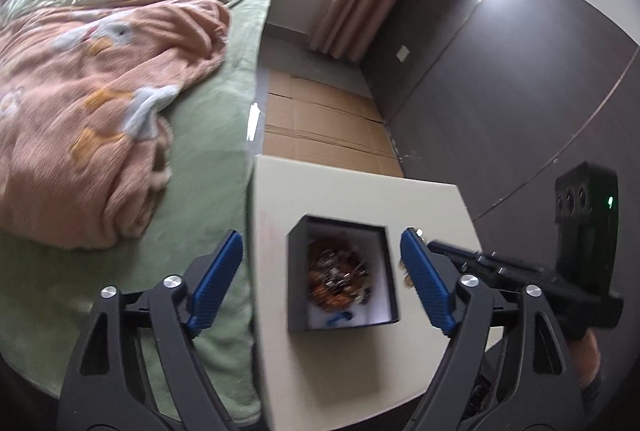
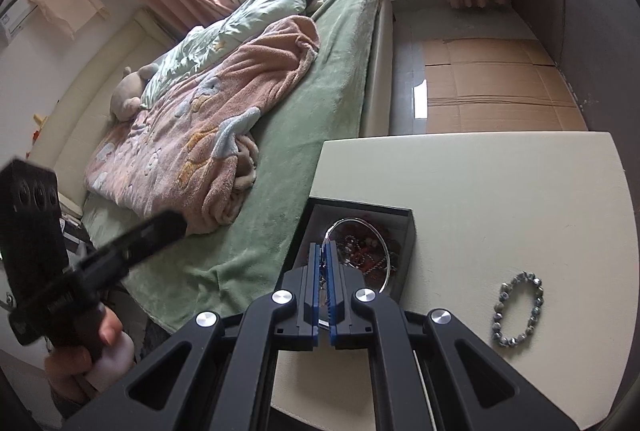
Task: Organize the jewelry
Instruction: 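Lower the chain and ring pendant into the black box, opening both tools, then grasp the grey bead bracelet with the right tool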
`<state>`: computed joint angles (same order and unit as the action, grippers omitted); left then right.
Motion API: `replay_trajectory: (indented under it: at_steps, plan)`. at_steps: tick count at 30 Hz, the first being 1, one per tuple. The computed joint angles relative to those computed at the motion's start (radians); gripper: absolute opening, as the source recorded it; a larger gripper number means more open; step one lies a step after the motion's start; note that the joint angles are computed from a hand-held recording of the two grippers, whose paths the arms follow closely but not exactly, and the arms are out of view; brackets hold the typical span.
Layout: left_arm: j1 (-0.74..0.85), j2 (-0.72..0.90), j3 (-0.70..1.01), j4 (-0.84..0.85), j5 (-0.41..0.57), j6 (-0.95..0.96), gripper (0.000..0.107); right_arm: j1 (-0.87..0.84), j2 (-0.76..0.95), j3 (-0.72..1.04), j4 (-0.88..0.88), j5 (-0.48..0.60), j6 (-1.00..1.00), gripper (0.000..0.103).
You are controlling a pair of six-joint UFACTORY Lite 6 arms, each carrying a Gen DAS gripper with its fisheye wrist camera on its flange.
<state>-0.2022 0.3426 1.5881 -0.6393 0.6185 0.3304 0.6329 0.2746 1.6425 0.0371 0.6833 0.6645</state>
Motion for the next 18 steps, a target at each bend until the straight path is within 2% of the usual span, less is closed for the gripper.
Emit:
replay_trajectory:
  at_steps: [2,4,6,7,13,18]
  plan:
    - [0.023,-0.037,-0.073,-0.044,-0.022,0.05,0.089,0.007,0.041,0.045,-0.016,0.021,0.002,0.008]
    - [0.043,-0.08,-0.156,-0.083,-0.046,0.092,0.091,-0.005,0.032,0.02,-0.006,0.005,-0.003,0.017]
    - [0.057,-0.102,-0.2,-0.111,-0.052,0.118,0.091,-0.006,-0.016,-0.044,-0.073,-0.018,0.058,0.058]
    - [0.063,-0.115,-0.225,-0.127,-0.058,0.133,0.091,-0.006,-0.041,-0.075,-0.108,-0.023,0.084,0.062]
    - [0.049,-0.175,-0.336,-0.173,-0.108,0.165,0.091,-0.065,-0.185,-0.263,-0.134,-0.002,0.064,0.061]
    - [0.004,-0.213,-0.391,-0.203,-0.144,0.166,0.092,-0.141,-0.297,-0.415,-0.126,0.011,0.023,0.064]
